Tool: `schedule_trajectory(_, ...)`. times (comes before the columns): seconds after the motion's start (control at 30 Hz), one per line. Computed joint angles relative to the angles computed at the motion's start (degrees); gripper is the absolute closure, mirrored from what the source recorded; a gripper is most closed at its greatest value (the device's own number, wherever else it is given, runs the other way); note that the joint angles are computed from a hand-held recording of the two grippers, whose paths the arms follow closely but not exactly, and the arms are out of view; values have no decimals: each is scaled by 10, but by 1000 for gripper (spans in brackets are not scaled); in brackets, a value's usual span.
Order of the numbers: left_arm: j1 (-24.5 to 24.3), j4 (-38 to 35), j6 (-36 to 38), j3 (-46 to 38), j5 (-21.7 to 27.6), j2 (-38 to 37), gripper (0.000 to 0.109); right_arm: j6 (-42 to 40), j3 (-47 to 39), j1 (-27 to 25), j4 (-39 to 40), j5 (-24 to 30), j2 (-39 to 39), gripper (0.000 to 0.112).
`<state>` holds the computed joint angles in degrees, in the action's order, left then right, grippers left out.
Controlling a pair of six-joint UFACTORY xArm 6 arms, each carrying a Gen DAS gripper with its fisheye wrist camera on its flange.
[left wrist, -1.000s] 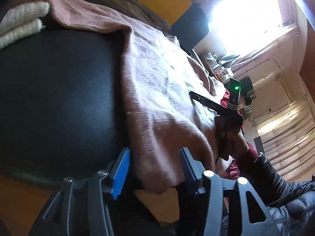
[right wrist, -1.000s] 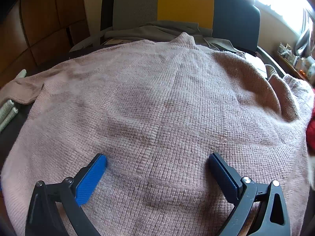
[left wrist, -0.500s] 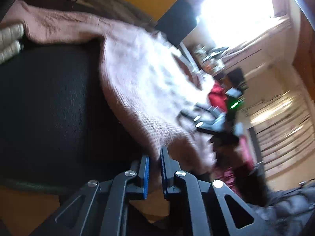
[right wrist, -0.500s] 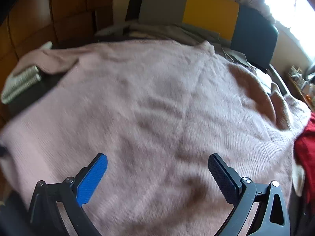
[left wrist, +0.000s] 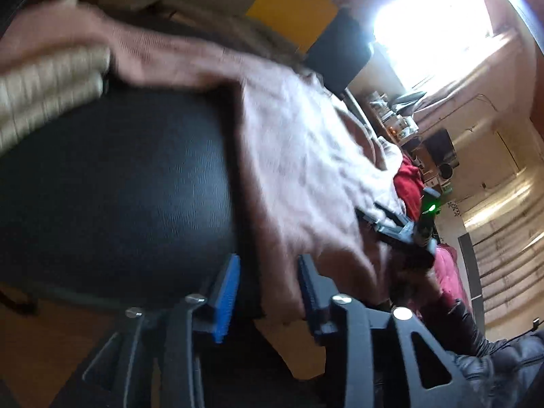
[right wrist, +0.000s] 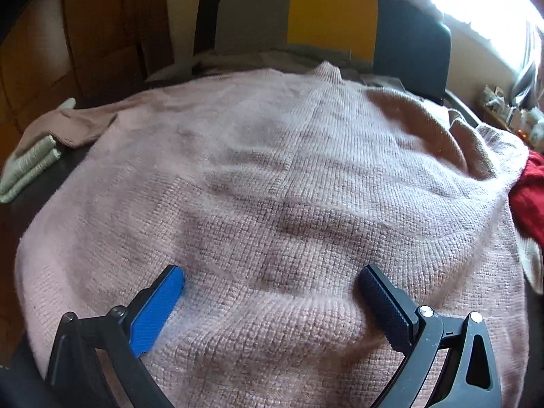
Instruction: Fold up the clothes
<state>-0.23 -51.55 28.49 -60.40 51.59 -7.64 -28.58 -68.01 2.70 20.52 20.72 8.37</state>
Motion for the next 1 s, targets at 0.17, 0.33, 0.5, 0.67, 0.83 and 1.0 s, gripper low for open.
schedule_trajectory(0.17, -26, -38, 38, 42, -26, -3, 58, -22, 1, 0, 27, -6, 1, 9)
schedule_trajectory(0.33, -71, -96, 79, 41, -83, 16, 56, -28, 10, 2, 34, -20, -3, 9)
schedule_trajectory(0.5, -116, -41, 55, 33, -148, 27, 59, -20, 14, 3, 26, -21, -6, 9)
schedule_trajectory(0.67, -101, 11, -11, -5, -104, 43, 100, 15, 16, 2, -10, -11, -13, 9)
schedule_trajectory(0.83, -25, -143, 84, -58, 32, 22, 101, 76, -36, -2, -79, 108, -14, 9)
schedule_trajectory(1.0, 17, -173, 87, -121, 130, 36, 105, 45, -9, 11, -91, 110, -41, 9)
